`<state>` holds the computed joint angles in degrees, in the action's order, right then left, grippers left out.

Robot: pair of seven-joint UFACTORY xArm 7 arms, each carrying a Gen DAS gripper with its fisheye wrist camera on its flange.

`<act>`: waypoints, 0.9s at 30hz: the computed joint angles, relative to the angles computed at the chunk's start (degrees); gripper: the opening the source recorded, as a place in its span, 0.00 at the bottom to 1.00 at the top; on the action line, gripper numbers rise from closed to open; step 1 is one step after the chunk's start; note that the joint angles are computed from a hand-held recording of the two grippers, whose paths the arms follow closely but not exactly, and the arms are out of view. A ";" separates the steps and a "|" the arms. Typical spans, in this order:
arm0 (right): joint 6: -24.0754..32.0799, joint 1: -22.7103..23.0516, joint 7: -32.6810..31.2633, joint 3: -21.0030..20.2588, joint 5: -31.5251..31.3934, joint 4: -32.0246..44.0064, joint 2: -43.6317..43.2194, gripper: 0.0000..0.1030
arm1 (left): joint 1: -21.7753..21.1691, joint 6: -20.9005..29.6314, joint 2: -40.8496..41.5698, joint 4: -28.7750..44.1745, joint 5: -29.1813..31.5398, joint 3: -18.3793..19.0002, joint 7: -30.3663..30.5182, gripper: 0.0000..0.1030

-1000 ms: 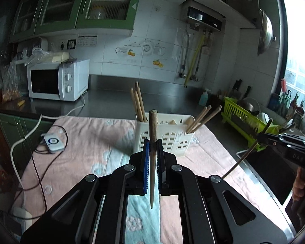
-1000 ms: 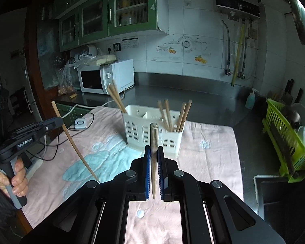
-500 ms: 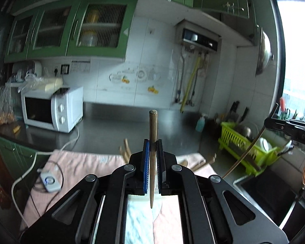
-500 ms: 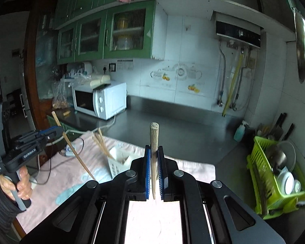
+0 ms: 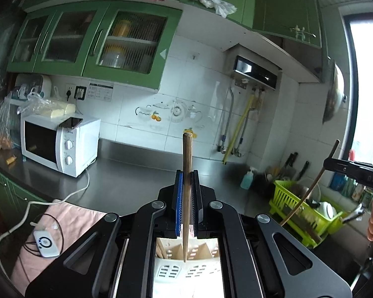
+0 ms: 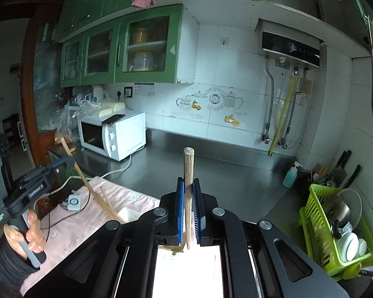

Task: Organize utensils
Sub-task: 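Lower both held chopsticks upright into the white holder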

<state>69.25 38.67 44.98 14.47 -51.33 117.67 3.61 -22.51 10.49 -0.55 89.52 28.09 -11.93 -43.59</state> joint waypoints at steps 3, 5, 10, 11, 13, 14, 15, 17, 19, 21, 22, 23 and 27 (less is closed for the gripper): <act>-0.19 -0.11 -0.97 -0.61 -0.38 2.06 1.76 0.07 | -0.19 -0.78 2.56 2.19 2.79 0.74 -3.34 0.05; -0.76 0.45 -1.36 -1.37 -1.18 2.75 2.77 0.07 | -0.97 -1.10 4.12 3.61 4.62 1.88 -5.20 0.05; -5.04 0.09 -1.38 -3.34 1.07 1.47 3.96 0.07 | -3.90 0.85 6.75 6.11 10.60 4.92 -9.55 0.05; -5.81 -0.01 -1.09 -3.63 1.46 1.17 4.20 0.07 | -4.20 1.47 7.14 6.38 10.65 5.13 -9.19 0.05; -7.81 -0.50 -0.34 -4.24 2.35 0.02 4.39 0.07 | -4.77 2.07 7.73 6.73 11.34 5.73 -9.12 0.05; -8.54 -0.72 -0.08 -4.47 2.77 -0.42 4.60 0.07 | -4.90 2.06 7.84 6.64 11.05 5.83 -8.73 0.05; -9.05 -0.89 0.02 -4.66 3.13 -0.78 4.88 0.07 | -4.79 2.11 8.14 6.75 9.77 5.62 -7.35 0.05; -9.46 -1.06 0.10 -4.98 4.05 -1.08 5.56 0.07 | -5.42 2.60 8.31 6.86 10.41 6.25 -7.48 0.05; -9.58 -1.18 -0.04 -5.30 5.23 -1.33 6.36 0.07 | -5.54 2.87 8.50 6.89 9.77 6.21 -6.43 0.05; -9.57 -1.25 0.18 -5.73 6.28 -2.38 6.69 0.07 | -5.55 3.41 8.58 6.79 8.59 6.11 -5.27 0.05; -9.53 -1.34 0.27 -5.88 6.82 -2.67 6.93 0.07 | -5.59 3.52 8.51 6.61 8.13 6.08 -4.91 0.05; -9.68 -1.49 0.24 -6.00 7.51 -3.07 7.00 0.07 | -5.44 3.72 8.52 6.51 7.04 5.85 -3.95 0.05; -9.80 -1.75 0.98 -6.16 9.02 -5.22 6.74 0.07 | -5.25 3.72 7.98 5.64 5.44 5.66 -2.03 0.08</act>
<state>59.45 36.92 45.96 8.31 -42.31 112.45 10.36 -27.77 14.22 7.43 95.16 33.53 -6.27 -45.63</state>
